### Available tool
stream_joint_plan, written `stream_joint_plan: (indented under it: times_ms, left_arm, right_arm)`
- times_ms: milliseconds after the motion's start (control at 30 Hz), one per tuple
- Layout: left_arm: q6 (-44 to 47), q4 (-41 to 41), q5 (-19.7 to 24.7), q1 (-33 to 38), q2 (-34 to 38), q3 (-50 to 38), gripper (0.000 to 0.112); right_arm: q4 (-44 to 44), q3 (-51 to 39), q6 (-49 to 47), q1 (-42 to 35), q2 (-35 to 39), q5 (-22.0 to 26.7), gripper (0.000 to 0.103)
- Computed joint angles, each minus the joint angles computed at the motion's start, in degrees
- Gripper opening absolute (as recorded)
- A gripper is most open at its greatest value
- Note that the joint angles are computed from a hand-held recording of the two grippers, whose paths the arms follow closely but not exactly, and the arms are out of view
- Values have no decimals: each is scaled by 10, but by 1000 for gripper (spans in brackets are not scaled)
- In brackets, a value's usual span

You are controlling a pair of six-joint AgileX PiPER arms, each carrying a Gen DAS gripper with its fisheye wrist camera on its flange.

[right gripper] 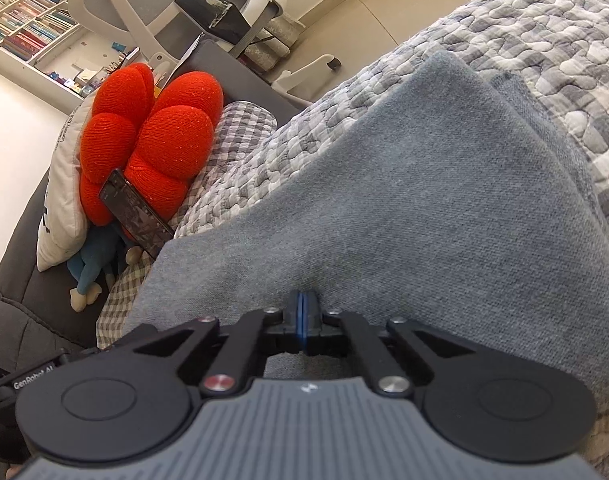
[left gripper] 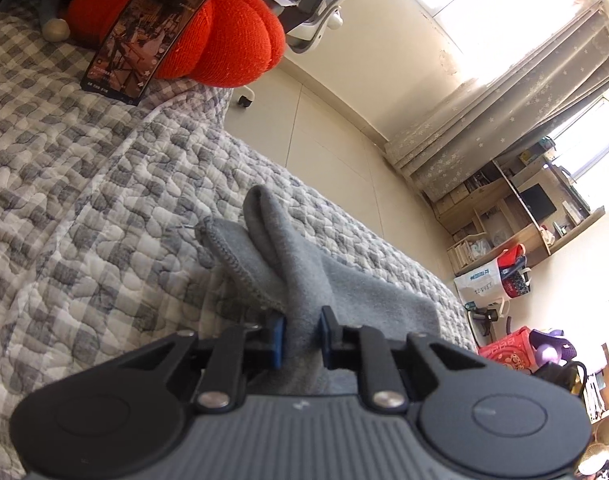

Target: Fold clothes

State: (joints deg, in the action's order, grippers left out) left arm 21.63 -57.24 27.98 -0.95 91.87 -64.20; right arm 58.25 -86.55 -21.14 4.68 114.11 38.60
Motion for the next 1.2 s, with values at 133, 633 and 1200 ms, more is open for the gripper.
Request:
stream_joint_plan:
  times_ms: [133,633,1200]
  left_arm:
    - [39,-48,-13,-26,-4,-2,17]
    - [40,-54,-31,-121,83,-74,20]
    - [275,-275,112,-65,91,-36,36]
  right_arm:
    - [13,2,-3,-10,-5,19,4]
    - [234,99,-79,-116,-55,67,53]
    - [289,89,-103,-140,-36,118,70]
